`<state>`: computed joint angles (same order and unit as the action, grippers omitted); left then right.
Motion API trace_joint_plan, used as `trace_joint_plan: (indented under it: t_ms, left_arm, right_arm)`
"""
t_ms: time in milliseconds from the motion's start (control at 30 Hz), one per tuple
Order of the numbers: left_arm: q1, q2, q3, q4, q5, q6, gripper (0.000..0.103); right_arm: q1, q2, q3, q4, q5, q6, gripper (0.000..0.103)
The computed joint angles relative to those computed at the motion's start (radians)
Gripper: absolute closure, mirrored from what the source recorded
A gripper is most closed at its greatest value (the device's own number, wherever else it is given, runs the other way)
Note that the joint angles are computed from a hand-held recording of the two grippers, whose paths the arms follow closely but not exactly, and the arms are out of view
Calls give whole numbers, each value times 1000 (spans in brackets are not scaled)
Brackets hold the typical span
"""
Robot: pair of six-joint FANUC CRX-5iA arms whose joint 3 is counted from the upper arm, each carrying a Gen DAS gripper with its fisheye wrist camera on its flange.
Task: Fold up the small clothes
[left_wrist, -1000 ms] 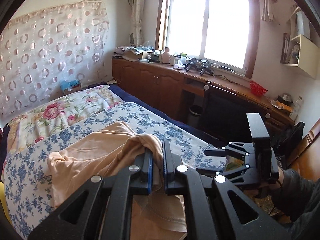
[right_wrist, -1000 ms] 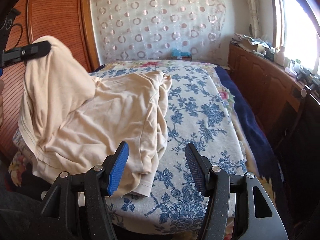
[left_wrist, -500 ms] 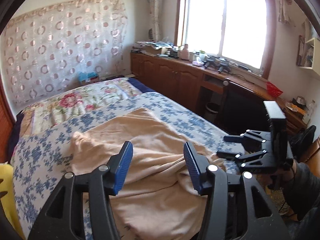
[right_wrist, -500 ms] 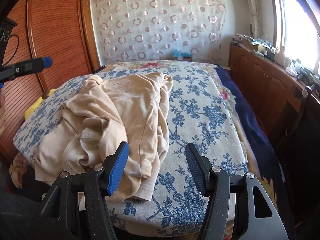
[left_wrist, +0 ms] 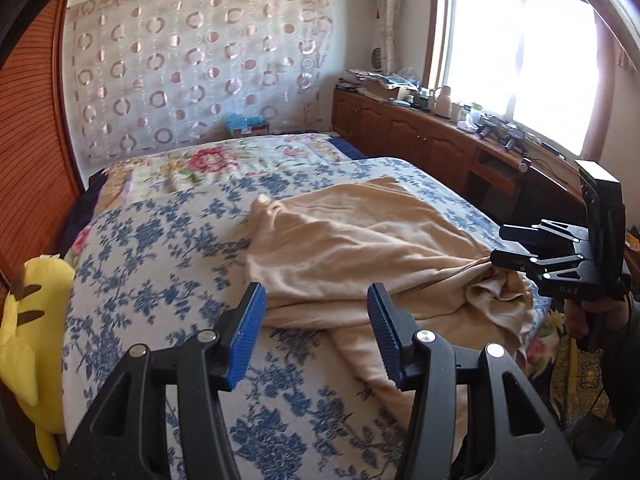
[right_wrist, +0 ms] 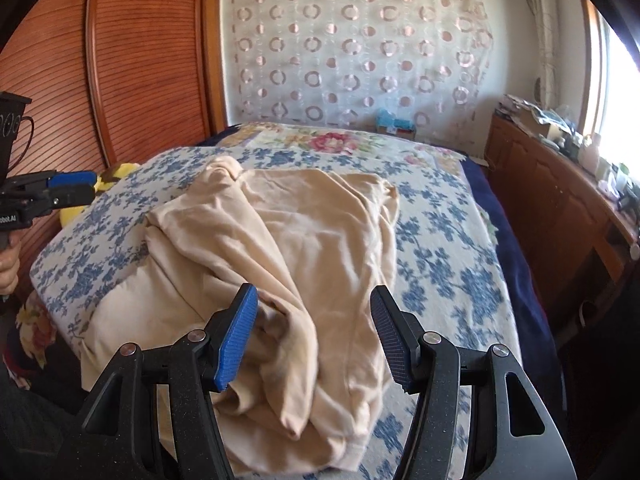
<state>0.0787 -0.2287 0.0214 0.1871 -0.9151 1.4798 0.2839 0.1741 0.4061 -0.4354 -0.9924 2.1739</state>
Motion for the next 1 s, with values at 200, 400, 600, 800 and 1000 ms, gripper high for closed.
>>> trace_joint_plan:
  t_ms: [200, 400, 600, 800, 1000]
  left_arm:
    - [34, -35, -59, 34, 11, -11, 51]
    - [46, -41, -75, 48, 16, -10, 51]
    - [50, -47, -81, 55, 20, -9, 51]
    - [42, -58, -86, 40, 47, 11, 51]
    - [31, -59, -74, 5, 49, 34, 51]
  right_arm:
    - [35, 55, 53, 27, -86, 4, 43]
    - [46, 74, 55, 51, -150, 19, 86]
    - [-23, 22, 75, -103, -169, 80, 100]
    - [-44, -14, 68, -92, -163, 86, 100]
    - [-11, 11, 24, 54, -114, 3, 99]
